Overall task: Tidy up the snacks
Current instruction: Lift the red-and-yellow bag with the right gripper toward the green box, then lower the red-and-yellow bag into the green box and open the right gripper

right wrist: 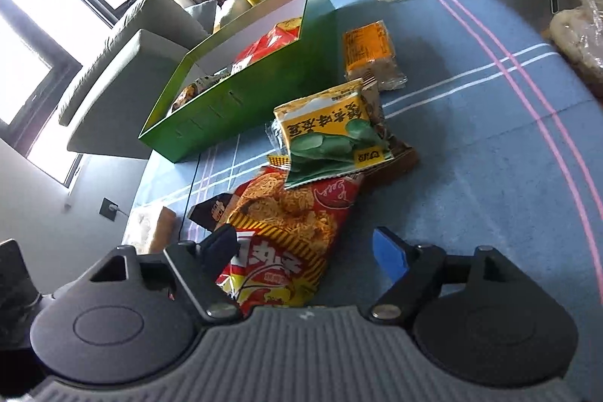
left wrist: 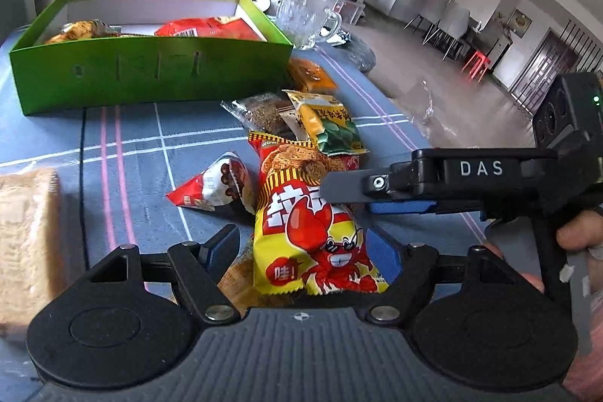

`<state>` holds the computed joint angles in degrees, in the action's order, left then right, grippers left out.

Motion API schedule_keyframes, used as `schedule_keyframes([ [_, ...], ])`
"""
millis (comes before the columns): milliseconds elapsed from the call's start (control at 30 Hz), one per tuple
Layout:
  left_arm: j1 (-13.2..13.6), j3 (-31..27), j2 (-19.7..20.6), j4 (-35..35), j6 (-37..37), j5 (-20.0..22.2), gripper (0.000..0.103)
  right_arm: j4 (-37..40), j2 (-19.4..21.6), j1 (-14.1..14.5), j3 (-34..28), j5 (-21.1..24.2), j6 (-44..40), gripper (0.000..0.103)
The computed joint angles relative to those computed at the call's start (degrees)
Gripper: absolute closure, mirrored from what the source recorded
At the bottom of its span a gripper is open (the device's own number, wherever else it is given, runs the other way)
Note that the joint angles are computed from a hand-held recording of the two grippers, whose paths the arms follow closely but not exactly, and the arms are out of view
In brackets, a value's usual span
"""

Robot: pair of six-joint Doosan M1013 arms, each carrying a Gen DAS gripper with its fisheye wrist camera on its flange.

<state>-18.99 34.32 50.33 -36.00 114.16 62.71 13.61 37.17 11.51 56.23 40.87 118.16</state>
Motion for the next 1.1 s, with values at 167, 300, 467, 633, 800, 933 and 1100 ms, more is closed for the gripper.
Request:
schedule_keyframes([
  [167,0.1,-3.2,2.1,-2.3,0.8,2.4,0.043,3.7,1.0,-0.1,-1.2,1.2,-2.0,0.032],
  [300,0.0,-1.2,1.0,-4.4,3.8,1.1,0.046,4.8,1.6,0.2,-2.4,2.1,-3.8,0.034],
  [467,0.4,2.4,-1.6,-7.5,7.2,-2.1,0.046,5.1,0.3,0.5,-0.9,-0.4,-5.1,0.040],
  [633,0.6,7.2,-5.1,-10.0,12.5,-7.9,0.046,4.1,-1.7,1.3,0.6,-4.8,-6.8,0.040],
  [800,1.1,9.2,-6.8,-12.1,14.8,-12.0,0.046,3.8,-1.8,2.0,-0.5,-7.4,-10.3,0.040],
  [933,1.2,8.7,-6.7,-11.9,15.4,-14.5,0.046,6.3,-0.8,1.8,-2.6,-8.0,-13.8,0.040],
  [1100,1.5,4.1,-4.2,-10.4,12.8,-15.2,0.046,8.3,1.5,1.5,-6.8,-7.3,-16.4,0.040],
])
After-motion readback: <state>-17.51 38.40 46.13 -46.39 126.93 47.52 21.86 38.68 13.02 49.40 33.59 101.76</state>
